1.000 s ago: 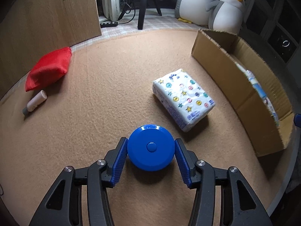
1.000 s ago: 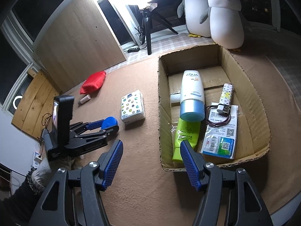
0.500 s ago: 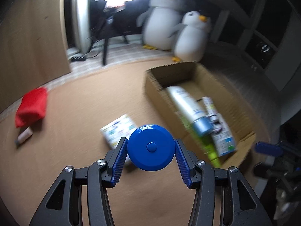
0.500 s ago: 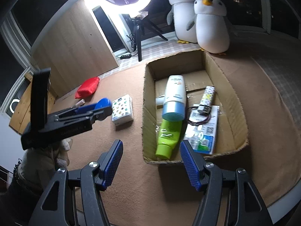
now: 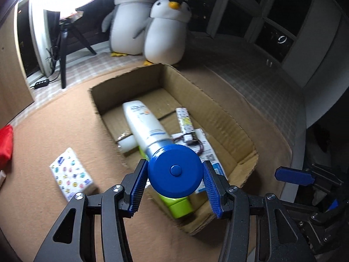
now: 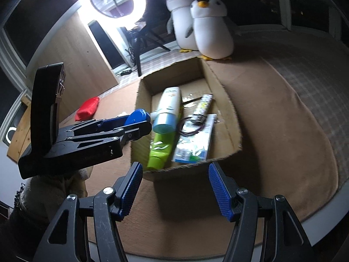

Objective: Organize objects
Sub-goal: 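Lift the blue tape measure with the left tool and carry it over the box, then open the left tool to drop the tape measure into the box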

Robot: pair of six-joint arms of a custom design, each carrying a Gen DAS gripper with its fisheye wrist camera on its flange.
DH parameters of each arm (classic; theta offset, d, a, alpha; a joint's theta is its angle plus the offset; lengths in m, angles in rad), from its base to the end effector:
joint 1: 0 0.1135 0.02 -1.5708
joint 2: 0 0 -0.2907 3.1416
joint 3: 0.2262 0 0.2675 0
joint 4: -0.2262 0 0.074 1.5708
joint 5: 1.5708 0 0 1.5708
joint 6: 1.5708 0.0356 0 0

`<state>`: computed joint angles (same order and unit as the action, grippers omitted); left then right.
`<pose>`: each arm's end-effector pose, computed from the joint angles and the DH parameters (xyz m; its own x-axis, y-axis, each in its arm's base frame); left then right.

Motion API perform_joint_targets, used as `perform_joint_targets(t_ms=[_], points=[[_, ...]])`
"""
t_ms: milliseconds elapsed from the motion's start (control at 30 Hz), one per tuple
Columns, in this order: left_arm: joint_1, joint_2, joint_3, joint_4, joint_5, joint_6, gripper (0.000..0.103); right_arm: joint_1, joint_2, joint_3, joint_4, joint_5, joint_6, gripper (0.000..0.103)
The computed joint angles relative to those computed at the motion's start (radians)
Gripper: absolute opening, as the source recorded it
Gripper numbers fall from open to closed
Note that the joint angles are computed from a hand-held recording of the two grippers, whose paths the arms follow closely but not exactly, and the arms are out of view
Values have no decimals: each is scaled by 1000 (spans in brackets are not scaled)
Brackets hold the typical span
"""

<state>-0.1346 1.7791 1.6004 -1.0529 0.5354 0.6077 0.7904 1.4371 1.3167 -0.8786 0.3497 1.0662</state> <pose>0.3762 -0.0693 0.3120 -0.6052 0.5775 -0.5479 0.7664 0.6087 -0.2050 0.2235 0.2084 0.3395 -0.7563 0.4050 -0.5138 0.2582 0.9064 0.3344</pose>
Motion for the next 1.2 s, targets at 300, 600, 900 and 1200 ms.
perform_joint_targets(t_ms=[300,600,900,1200], points=[[-28,-9,-15,-12,1,-14,61,-4,-53,-51,-11,10,33,59],[85,-1,16,-51,34,10,61,0,-22,-28,23,-7,6,60],[311,62,91,-123,48,85,61,-21,107,86,107,-88,-94,60],[548,199,242,-204,34,175,61,-38,351,370,99,-188,-209,64]])
